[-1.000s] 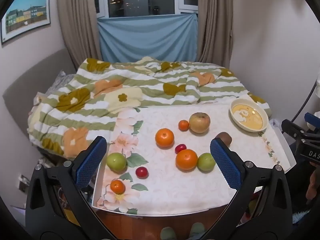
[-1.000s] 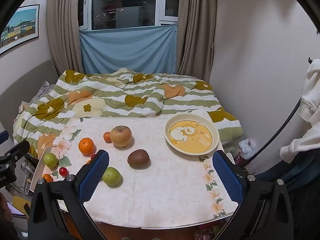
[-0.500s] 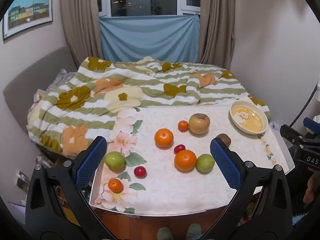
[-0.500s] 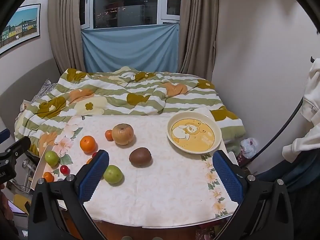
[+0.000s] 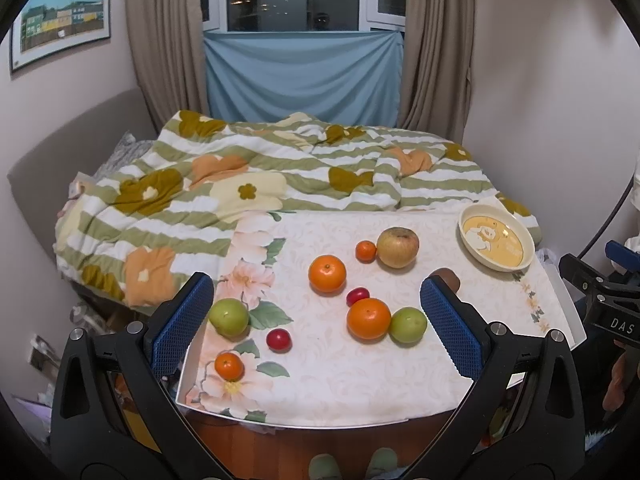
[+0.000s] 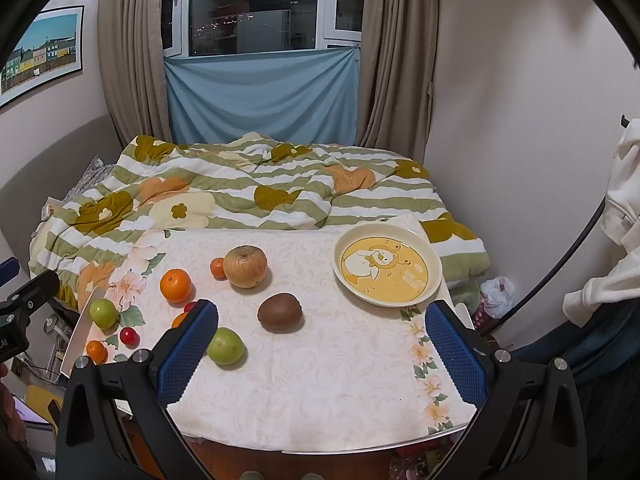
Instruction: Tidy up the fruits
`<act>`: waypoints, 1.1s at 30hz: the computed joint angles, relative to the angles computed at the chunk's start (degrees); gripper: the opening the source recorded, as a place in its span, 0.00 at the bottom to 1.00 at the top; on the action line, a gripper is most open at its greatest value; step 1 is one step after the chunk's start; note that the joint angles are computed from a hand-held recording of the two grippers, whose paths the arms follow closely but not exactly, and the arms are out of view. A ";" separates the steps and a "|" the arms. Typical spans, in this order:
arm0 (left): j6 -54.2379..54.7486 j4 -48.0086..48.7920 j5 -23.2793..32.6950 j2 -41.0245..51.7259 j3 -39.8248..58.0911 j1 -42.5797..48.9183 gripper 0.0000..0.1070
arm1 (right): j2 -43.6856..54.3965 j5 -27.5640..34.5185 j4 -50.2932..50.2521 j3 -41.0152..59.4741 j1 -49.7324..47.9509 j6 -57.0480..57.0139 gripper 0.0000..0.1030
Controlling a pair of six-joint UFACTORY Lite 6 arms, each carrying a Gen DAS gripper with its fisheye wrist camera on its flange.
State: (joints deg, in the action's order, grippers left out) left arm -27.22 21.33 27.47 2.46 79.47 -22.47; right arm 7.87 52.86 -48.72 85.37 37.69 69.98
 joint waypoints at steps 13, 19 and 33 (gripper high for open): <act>-2.65 1.92 0.60 -1.59 -1.47 -0.70 0.96 | -0.73 -0.29 0.37 -0.32 0.24 -1.08 1.00; -3.67 2.75 1.31 -1.16 -0.66 -1.18 0.96 | -0.86 -1.12 0.81 -0.45 -0.25 -1.77 1.00; -3.97 2.89 1.80 -1.10 -0.32 -1.55 0.96 | -0.76 -1.56 0.98 -0.54 -0.25 -1.91 1.00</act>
